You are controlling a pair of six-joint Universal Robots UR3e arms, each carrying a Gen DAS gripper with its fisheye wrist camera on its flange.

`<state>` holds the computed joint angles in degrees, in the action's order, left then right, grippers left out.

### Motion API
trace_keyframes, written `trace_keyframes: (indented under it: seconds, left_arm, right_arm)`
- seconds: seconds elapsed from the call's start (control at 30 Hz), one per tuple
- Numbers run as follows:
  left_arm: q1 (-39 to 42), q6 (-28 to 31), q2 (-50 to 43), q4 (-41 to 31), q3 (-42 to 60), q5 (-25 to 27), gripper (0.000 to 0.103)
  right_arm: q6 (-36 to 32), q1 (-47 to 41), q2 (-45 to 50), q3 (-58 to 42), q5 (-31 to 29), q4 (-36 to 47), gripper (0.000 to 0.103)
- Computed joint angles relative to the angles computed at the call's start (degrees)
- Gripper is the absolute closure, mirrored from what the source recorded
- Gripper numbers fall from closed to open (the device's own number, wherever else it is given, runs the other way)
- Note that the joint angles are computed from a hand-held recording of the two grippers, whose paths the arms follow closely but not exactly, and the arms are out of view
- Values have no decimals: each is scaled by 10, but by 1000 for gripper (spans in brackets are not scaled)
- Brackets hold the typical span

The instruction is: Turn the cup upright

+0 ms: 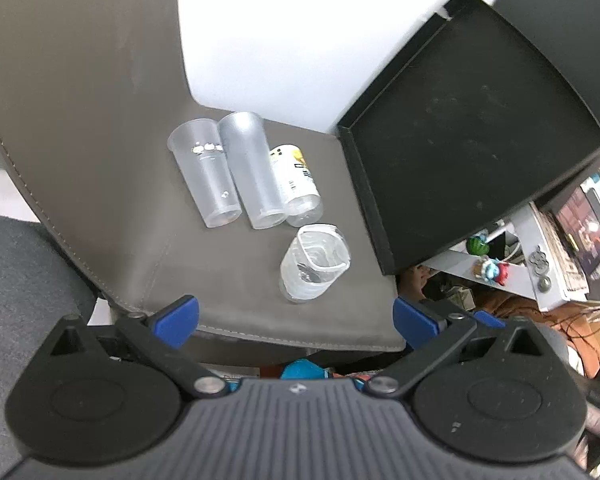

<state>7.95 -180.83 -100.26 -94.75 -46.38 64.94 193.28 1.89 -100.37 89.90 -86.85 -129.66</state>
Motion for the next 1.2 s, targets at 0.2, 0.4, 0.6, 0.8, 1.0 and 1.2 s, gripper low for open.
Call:
trace_keyframes:
  seconds: [0.2, 0.4, 0.6, 0.8, 1.0, 1.2]
  left_arm:
    - [-9, 11, 25, 12, -18, 6, 1]
    - [-11, 23, 61, 32, -50, 14, 0]
    - [-5, 34, 100, 51, -83, 10, 1]
    - [15, 28, 145, 67, -122, -10, 1]
    - [5, 28, 176, 101, -161, 9, 0]
    - [-12, 37, 185, 127, -186, 21, 1]
  right_arm:
    - [-10, -29, -36, -31, 16, 74, 0]
    - [-28, -49, -55, -57, 40, 131, 0]
    - [-41, -60, -71, -76, 52, 170, 0]
    - [-60, -76, -99, -73, 71, 195, 0]
    - [-71, -74, -111, -81, 70, 214, 0]
    - [-77, -64, -109, -80, 65, 223, 0]
